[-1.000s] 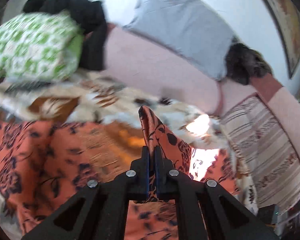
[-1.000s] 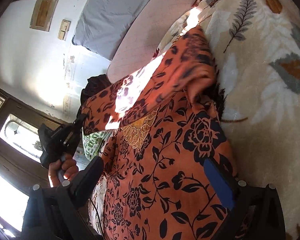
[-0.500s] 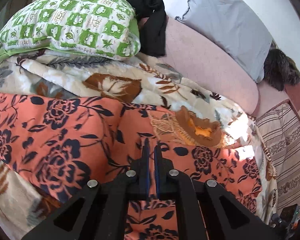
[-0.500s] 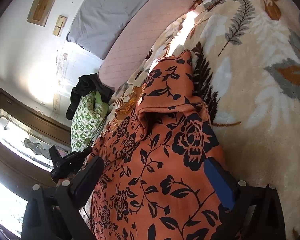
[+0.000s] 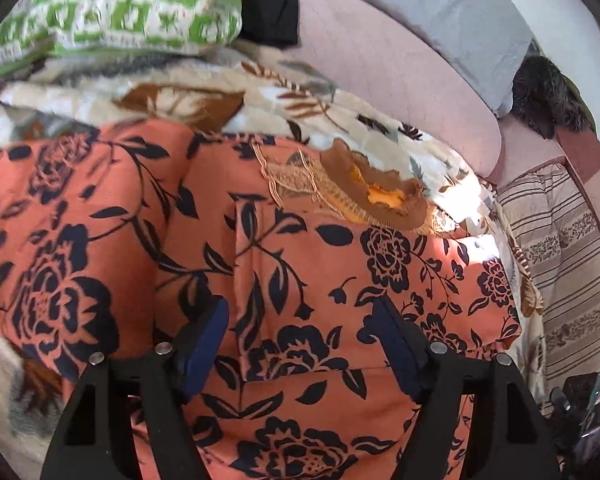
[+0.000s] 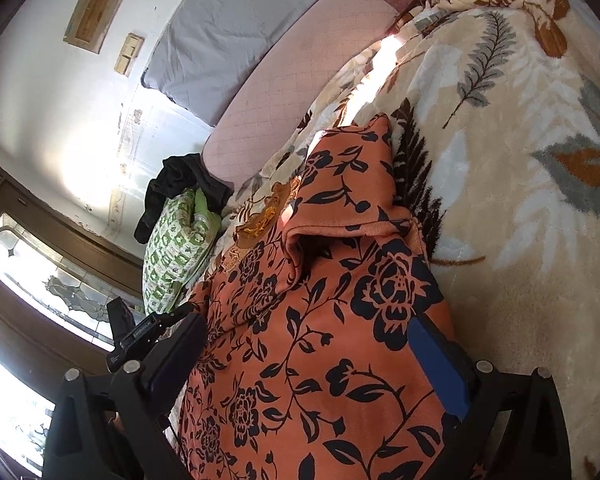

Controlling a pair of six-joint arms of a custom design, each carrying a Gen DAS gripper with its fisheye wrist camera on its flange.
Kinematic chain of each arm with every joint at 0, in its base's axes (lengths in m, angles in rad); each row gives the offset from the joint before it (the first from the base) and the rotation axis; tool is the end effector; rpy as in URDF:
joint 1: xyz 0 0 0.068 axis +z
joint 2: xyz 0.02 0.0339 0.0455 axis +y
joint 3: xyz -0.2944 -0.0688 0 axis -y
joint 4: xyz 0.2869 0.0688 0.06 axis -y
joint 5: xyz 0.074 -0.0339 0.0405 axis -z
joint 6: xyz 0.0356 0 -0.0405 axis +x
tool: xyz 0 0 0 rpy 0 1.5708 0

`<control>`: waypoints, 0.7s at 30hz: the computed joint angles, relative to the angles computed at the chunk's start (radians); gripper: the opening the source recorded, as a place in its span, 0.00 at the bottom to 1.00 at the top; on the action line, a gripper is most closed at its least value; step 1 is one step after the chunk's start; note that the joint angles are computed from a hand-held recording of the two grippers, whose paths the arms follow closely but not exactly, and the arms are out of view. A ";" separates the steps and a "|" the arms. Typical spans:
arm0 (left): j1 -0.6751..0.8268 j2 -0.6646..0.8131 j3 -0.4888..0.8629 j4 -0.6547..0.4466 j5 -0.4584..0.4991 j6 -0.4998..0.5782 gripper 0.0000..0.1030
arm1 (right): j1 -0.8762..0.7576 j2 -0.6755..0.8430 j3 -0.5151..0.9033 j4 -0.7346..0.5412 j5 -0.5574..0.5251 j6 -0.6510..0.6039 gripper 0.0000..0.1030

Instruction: Fold small clothes

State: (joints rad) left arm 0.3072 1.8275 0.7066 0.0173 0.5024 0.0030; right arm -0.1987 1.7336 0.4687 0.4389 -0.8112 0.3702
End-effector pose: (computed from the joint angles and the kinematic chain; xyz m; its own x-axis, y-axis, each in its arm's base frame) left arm 0.3111 0.0807 0.0721 -0.8512 -0.2673 -0.4517 -0.0558 0.9018 -0.4286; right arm 0.2777 -0.0296 0.0761 -0.7971 0.4146 -0.4390 -0.0617 0.6673 0.7422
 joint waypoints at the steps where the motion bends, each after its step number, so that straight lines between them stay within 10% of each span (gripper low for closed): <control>1: -0.002 0.009 0.004 -0.002 -0.009 -0.004 0.62 | 0.000 0.002 0.001 0.000 -0.004 -0.002 0.99; 4: -0.013 0.056 0.047 -0.059 -0.066 -0.005 0.03 | -0.003 -0.003 -0.001 0.003 -0.008 -0.007 0.99; 12: -0.006 -0.170 -0.081 0.067 -0.172 -0.007 0.02 | -0.015 -0.001 0.000 0.014 -0.030 0.006 0.99; 21: -0.011 -0.081 -0.058 0.034 -0.173 -0.001 0.03 | -0.020 0.015 0.003 0.020 -0.047 0.016 0.99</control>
State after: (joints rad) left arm 0.2966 1.7465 0.6486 0.0516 0.3289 0.0021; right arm -0.2185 1.7488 0.4722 0.4589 -0.8579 0.3860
